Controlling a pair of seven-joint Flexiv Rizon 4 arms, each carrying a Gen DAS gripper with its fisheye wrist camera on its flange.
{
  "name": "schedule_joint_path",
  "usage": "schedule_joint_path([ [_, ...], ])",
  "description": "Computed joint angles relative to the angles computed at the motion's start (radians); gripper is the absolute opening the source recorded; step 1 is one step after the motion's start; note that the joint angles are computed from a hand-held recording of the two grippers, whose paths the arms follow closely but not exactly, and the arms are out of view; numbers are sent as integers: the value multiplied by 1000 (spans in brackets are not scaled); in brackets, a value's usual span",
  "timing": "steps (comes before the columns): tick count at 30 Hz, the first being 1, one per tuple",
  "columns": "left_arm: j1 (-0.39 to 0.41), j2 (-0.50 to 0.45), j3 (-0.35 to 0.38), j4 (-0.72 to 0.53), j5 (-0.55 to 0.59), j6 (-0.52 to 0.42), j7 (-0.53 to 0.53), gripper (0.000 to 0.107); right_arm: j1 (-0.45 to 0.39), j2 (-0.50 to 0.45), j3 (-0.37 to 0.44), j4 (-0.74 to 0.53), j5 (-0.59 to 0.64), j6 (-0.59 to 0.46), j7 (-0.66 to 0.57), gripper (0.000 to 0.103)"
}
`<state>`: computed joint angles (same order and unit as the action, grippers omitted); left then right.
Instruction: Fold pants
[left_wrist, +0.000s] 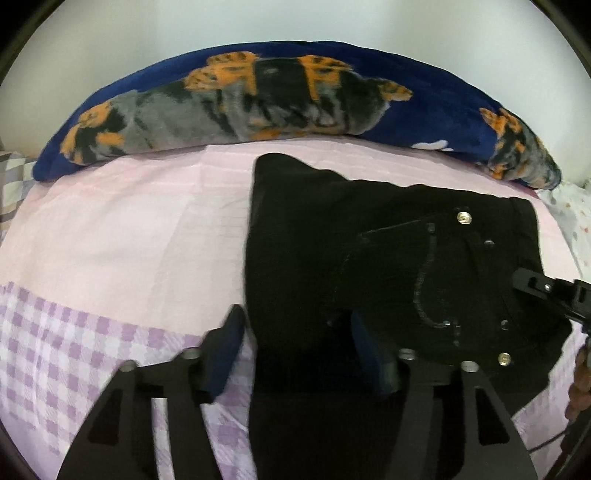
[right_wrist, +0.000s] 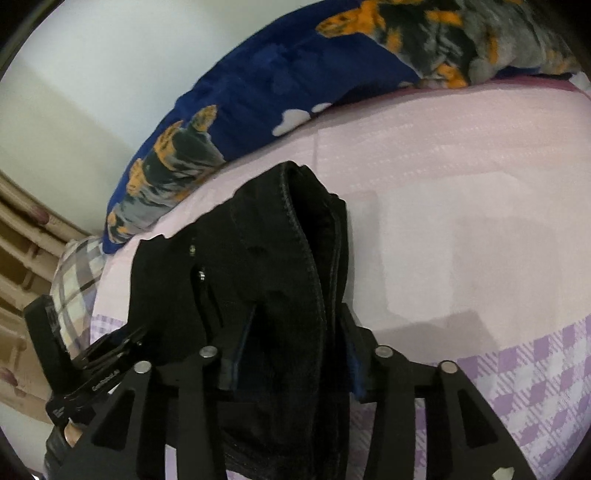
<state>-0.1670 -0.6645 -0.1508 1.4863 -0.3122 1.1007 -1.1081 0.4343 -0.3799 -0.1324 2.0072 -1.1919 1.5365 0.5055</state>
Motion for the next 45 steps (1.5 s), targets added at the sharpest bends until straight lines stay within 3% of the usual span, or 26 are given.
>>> schedule_joint_path([
  [4, 4, 17, 2, 40, -8, 30, -27, 74, 7, 11, 5, 13, -28, -35, 39, 51],
  [10, -4, 78, 14, 135, 7, 76, -48, 75, -4, 56, 95, 48, 3, -172, 12, 67],
  [17, 10, 178, 10, 283, 6, 142, -40, 75, -1, 123, 174, 84, -45, -327, 90, 73],
  [24, 4, 272, 29, 390, 27, 195, -51, 75, 62, 162, 272, 69, 7, -568, -18, 81],
  [36, -8, 424, 37, 589, 29, 297, -65, 75, 136, 188, 326, 58, -49, -718, 39, 99],
  [45, -24, 508, 33, 684, 6, 365, -35, 75, 197, 193, 363, 47, -26, -822, -1, 102],
])
